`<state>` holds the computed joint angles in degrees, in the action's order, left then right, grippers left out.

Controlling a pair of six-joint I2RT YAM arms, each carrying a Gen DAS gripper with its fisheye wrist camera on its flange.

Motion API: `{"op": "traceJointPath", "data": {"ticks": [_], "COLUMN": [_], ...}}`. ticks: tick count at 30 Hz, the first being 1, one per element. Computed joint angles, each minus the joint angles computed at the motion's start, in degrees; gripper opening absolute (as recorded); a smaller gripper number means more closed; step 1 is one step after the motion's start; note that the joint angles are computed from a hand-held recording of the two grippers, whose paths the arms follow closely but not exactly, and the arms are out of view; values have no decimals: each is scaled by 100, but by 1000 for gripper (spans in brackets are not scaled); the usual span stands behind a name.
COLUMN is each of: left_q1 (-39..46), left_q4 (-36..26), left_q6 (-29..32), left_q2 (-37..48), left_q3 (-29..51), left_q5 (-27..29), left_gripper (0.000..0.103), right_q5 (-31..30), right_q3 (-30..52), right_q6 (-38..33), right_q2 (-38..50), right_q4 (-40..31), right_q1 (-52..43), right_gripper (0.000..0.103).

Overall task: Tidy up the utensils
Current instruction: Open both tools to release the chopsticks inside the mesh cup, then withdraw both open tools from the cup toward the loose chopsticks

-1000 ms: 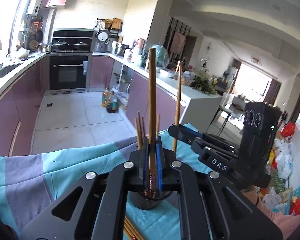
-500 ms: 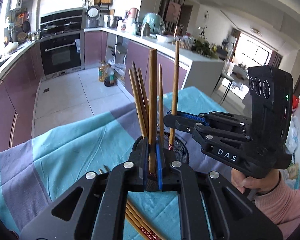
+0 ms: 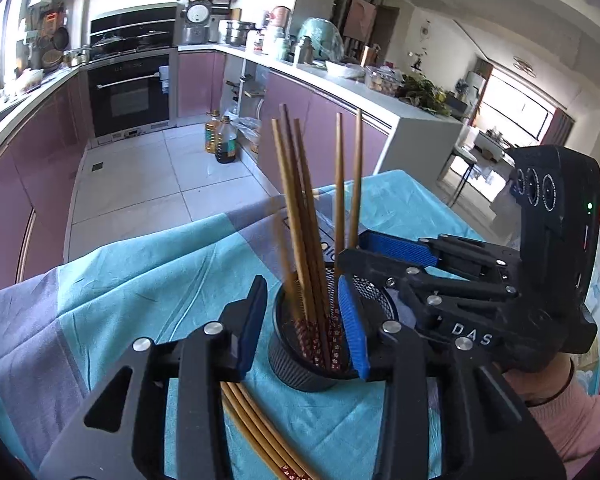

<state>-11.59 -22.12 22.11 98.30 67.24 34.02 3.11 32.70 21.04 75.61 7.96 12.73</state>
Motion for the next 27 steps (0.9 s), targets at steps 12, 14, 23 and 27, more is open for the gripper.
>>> {"op": "traceJointPath", "data": {"ticks": [12, 14, 23, 27], "left_q1": [533, 665, 1358, 1619], "left_q4": [851, 1005, 1437, 1543], "left_q6": [-168, -124, 221, 472], "left_q2": [-667, -832, -1251, -1240], "left_q3": [-1015, -1269, -2188, -2478], "left_q5": [215, 235, 189, 158], "left_gripper": [44, 46, 53, 56], "right_q5": [174, 230, 544, 691], "right_q3": [-237, -356, -837, -911], "right_q6": [-59, -92, -54, 68], "right_q2": [-442, -693, -1579, -1422], "right_q4": [26, 5, -233, -203], "right_q1": [299, 429, 1474, 1907], "right_gripper": [32, 36, 47, 47]}}
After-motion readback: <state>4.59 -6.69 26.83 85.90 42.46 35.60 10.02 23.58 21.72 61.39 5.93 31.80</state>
